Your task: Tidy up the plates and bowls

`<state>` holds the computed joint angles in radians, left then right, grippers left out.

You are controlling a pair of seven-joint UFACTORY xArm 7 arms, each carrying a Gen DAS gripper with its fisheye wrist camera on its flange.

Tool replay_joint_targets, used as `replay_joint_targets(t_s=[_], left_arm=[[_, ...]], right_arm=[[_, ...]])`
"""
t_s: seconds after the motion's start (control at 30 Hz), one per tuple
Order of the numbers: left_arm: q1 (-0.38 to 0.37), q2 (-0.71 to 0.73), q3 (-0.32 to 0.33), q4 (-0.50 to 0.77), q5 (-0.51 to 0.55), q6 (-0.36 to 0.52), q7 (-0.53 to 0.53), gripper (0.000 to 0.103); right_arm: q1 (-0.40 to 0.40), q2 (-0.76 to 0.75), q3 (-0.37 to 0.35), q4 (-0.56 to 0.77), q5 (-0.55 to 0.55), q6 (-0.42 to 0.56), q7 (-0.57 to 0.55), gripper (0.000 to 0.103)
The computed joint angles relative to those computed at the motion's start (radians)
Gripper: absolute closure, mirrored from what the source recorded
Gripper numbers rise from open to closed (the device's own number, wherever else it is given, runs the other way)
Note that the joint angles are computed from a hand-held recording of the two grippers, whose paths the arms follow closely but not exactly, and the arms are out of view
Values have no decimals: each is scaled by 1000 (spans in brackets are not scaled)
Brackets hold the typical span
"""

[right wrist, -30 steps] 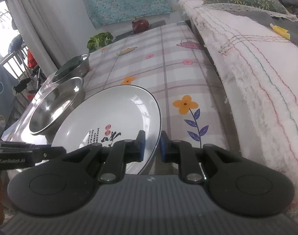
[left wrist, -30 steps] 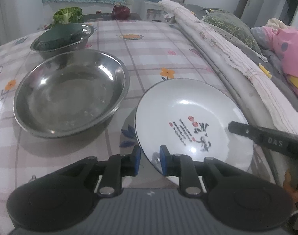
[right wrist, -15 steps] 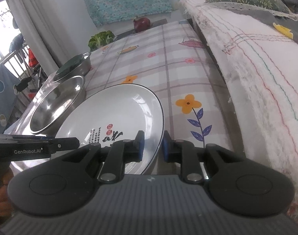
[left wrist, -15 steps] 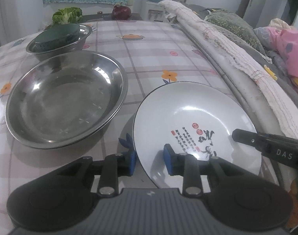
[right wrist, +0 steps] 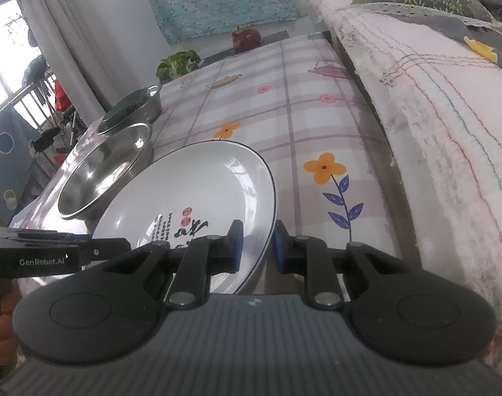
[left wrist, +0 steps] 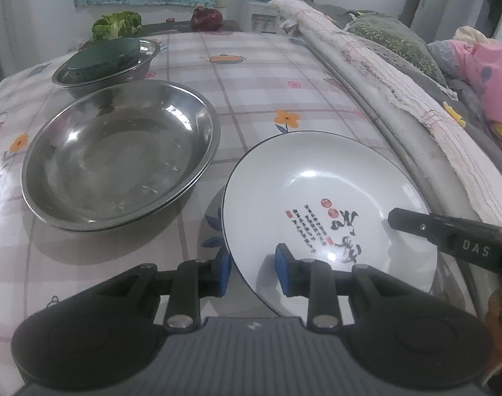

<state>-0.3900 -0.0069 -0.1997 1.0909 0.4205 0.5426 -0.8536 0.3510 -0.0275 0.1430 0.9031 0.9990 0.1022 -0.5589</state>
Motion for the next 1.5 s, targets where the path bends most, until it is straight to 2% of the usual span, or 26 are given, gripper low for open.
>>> replay_joint_targets(t_s=[0.33,0.4,0.53,0.8,1.3,1.5], left_arm=[[1,24,11,-7,34,-72,-6,64],[-2,26,12,-3,49,-67,-19,64],[-5,25,12,5,33,-51,-18,64],[-8,16,9,6,52,-42,-40,64],[-10,8,2,17,105,-53,-71,64],[-8,15,3,17,84,-52,-55,65]], right_arm=[[-4,33,21,25,73,-49,-32,84],[-7,41,27,26,28,-64,20,84],[-16,39,29,11,-138,-74,182,83],[-21,23,24,-8,-287,-72,329,83],[-6,-14,-11,-42,-438,-89,465,83],[4,-9,-21,-41,-446,-87,471,83]])
